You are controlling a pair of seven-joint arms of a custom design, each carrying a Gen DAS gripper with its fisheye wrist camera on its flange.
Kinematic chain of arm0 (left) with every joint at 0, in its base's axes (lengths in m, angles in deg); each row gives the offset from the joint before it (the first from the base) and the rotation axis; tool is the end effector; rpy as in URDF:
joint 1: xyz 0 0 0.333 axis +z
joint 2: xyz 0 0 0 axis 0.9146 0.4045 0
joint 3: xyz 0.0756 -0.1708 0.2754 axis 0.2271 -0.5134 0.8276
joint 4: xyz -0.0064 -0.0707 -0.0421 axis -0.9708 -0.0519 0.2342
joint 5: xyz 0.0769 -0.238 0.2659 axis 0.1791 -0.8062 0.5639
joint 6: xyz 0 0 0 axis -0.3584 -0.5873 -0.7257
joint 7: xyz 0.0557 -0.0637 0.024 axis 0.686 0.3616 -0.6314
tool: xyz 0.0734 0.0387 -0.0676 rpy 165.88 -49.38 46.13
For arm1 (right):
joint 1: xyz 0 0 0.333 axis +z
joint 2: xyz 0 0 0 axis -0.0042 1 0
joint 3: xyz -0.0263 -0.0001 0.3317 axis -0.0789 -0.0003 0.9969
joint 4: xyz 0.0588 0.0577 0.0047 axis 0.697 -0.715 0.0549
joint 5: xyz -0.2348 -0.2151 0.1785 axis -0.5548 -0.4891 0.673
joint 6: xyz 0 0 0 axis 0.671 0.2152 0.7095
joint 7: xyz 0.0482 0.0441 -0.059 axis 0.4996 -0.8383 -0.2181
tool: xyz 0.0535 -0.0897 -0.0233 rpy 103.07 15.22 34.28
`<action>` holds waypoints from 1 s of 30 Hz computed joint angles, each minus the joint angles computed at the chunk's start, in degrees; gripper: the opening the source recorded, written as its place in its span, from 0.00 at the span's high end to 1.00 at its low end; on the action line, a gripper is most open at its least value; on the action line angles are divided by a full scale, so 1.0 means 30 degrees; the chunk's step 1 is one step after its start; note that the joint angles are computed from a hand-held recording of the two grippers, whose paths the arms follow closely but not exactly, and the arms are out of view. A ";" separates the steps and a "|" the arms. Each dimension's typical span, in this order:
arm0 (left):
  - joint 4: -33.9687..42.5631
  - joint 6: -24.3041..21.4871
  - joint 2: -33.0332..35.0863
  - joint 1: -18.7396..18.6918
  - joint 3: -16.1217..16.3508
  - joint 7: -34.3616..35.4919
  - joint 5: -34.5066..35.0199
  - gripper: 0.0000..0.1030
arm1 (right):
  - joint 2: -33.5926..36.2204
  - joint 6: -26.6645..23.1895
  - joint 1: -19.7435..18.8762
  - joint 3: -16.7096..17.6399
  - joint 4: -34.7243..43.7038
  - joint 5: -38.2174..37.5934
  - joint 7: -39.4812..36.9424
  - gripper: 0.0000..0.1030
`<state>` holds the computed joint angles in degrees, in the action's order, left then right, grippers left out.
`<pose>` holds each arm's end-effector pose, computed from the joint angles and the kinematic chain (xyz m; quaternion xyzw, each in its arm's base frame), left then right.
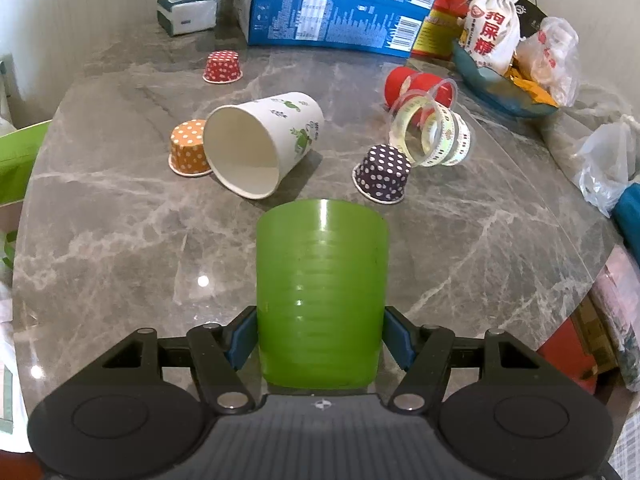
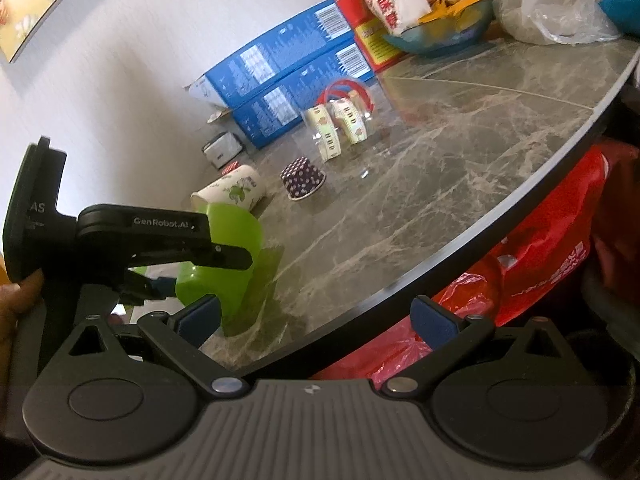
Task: Flip cup upright
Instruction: 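Close the right tool on the green cup while the left tool opens and releases it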
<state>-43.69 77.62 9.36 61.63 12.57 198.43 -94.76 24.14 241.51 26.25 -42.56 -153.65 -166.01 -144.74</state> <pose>0.7577 -0.1694 0.4236 -0.4841 0.8247 -0.2872 0.0553 0.5359 0.3159 0.3722 -0.3531 0.7964 -0.2323 0.4325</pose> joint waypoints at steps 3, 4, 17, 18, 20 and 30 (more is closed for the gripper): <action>0.0017 0.0029 0.0007 0.0409 -0.0336 0.0445 -0.0498 0.24 | 0.0133 0.0070 0.0016 -0.0022 0.0267 -0.0072 -0.0175 0.01; -0.0164 0.0249 -0.0121 0.0600 -0.0499 0.0817 -0.0727 0.23 | 0.0195 0.0118 0.0013 -0.0032 0.0367 -0.0109 -0.0218 0.01; 0.0881 -0.0632 0.0024 0.4594 -0.2159 0.5716 -0.6393 0.10 | 0.2532 0.5729 -0.1053 -0.0945 0.4362 0.0648 -0.0111 0.01; 0.1017 -0.0916 0.0176 0.4762 -0.2066 0.5809 -0.6513 0.10 | 0.2940 0.6976 -0.1394 -0.1040 0.4959 0.0029 0.1243 0.01; 0.1419 -0.1749 0.0602 0.5189 -0.1969 0.5784 -0.6807 0.10 | 0.3717 0.8641 -0.2202 -0.0809 0.5683 0.2165 0.0520 0.01; 0.3778 -0.4718 0.2502 0.6375 -0.1836 0.5585 -0.6939 0.10 | 0.6027 0.1161 -0.5523 0.5576 0.9300 1.7215 -1.7466 0.01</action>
<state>-32.36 63.47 16.86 80.75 7.06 215.19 -115.58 42.22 244.99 9.68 -25.83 -125.75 -114.36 -197.14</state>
